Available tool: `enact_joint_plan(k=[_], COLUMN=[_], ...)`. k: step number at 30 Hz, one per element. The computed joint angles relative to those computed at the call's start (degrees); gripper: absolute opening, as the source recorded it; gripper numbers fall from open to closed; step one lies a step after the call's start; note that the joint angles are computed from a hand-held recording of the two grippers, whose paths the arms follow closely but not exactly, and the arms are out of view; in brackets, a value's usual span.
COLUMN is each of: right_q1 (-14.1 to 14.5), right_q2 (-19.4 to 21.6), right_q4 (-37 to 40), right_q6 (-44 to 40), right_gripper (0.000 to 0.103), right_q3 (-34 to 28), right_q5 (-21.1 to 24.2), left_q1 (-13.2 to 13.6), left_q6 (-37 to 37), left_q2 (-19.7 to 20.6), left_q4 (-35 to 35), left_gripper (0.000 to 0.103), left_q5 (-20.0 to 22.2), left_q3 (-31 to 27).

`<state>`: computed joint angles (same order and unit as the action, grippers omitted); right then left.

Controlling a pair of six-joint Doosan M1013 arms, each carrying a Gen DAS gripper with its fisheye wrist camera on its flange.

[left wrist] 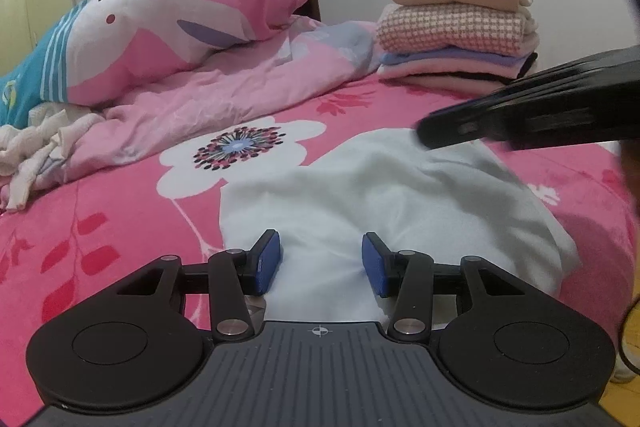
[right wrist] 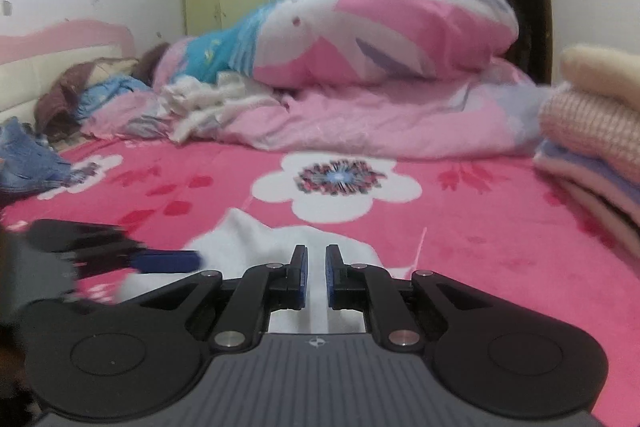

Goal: Fold clothes

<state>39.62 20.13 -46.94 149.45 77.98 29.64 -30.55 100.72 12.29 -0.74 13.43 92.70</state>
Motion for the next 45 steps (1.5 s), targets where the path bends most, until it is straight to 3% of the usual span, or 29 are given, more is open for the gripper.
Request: enact_joint_plan(k=[2, 6, 9, 12, 15, 17, 20, 28, 31, 33, 35, 45], right_q1=[-1.34, -2.51, -1.99, -2.90, -3.72, -4.58, -5.62, -2.77, -1.58, -1.68, -1.72, -1.38], right_q2=[2.00, 1.15, 0.56, 1.71, 4.97, 7.00, 6.75, -0.11, 0.16, 1.29, 0.96, 0.10], right_q4=[5.93, 9.01, 7.28, 19.82, 29.72, 33.03, 37.00, 23.61, 19.64, 21.06, 17.11, 11.90], right_q6=[-1.43, 3.57, 1.96, -11.75, -21.88, -22.00, -19.66, -11.26, -10.81, -11.46, -6.09, -0.09], right_gripper=[0.009, 0.010, 0.010, 0.010, 0.010, 0.010, 0.010, 0.010, 0.010, 0.010, 0.009, 0.009], right_q3=[-2.16, -1.36, -1.67, -4.06, -8.54, -11.06, -10.52, -2.81, -2.33, -2.13, 0.44, 2.87], right_q5=[3.94, 2.85, 1.11, -1.88, 2.55, 6.65, 6.03, 0.27, 3.06, 5.01, 0.74, -2.36], left_q1=[0.10, 0.42, 0.59, 0.72, 0.88, 1.00, 1.37, 2.08, 2.07, 2.06, 2.03, 2.31], left_q6=[0.84, 3.84, 5.77, 7.02, 8.56, 9.66, 12.73, 16.96, 16.14, 15.61, 15.30, 15.88], left_q2=[-0.04, -0.05, -0.03, -0.04, -0.03, -0.02, -0.01, 0.12, 0.16, 0.19, 0.20, -0.11], left_q4=[-1.14, -4.89, -7.03, -8.71, -10.83, -12.33, -16.33, -22.70, -22.14, -21.78, -21.42, -23.45], left_gripper=[0.046, 0.047, 0.048, 0.048, 0.048, 0.048, 0.048, 0.049, 0.049, 0.049, 0.049, 0.054], left_q5=[-0.24, -0.48, -0.69, -0.63, -0.53, -0.45, -0.13, 1.09, 1.48, 1.74, 1.75, 0.78], left_q3=[0.15, 0.23, 0.31, 0.31, 0.31, 0.31, 0.28, -0.05, -0.20, -0.31, -0.31, 0.04])
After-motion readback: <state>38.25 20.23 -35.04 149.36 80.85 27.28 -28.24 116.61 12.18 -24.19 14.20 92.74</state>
